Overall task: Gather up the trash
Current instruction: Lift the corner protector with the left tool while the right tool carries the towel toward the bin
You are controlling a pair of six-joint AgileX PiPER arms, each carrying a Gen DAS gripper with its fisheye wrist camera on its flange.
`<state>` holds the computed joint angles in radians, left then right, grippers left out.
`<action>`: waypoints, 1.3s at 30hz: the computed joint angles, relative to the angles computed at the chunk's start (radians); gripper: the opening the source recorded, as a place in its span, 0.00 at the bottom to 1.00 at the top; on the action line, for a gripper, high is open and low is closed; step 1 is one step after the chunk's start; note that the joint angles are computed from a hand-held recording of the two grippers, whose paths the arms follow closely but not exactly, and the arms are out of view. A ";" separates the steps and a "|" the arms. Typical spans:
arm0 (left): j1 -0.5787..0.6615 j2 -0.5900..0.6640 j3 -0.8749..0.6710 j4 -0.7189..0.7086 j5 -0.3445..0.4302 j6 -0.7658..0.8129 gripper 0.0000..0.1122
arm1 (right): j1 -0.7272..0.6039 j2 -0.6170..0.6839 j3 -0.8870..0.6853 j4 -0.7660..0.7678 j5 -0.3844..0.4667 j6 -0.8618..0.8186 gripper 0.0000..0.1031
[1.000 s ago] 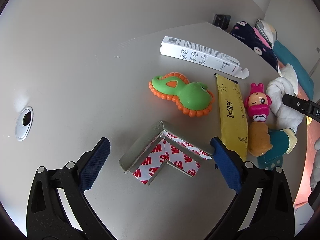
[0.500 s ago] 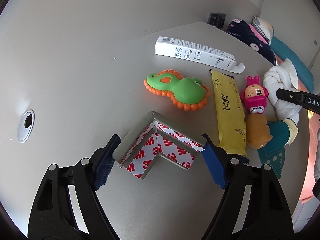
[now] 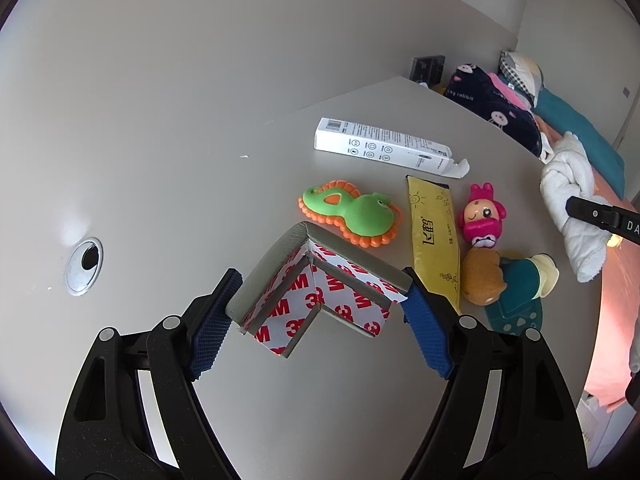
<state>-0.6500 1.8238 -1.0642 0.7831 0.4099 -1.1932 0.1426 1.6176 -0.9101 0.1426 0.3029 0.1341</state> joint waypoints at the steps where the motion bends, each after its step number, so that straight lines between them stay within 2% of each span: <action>1: -0.005 -0.006 0.004 -0.002 0.001 0.000 0.69 | -0.001 -0.016 0.010 -0.003 0.002 0.003 0.26; 11: -0.104 -0.068 0.016 -0.020 0.059 -0.005 0.69 | -0.024 -0.218 0.138 0.014 0.043 -0.027 0.26; 20: -0.216 -0.080 -0.012 -0.007 0.111 -0.045 0.69 | -0.102 -0.402 0.245 0.078 0.107 -0.132 0.26; 28: -0.309 -0.052 -0.080 -0.041 0.155 -0.022 0.69 | -0.245 -0.542 0.319 0.203 0.194 -0.316 0.26; 39: -0.406 0.016 -0.195 -0.101 0.183 0.045 0.69 | -0.497 -0.661 0.373 0.355 0.333 -0.585 0.26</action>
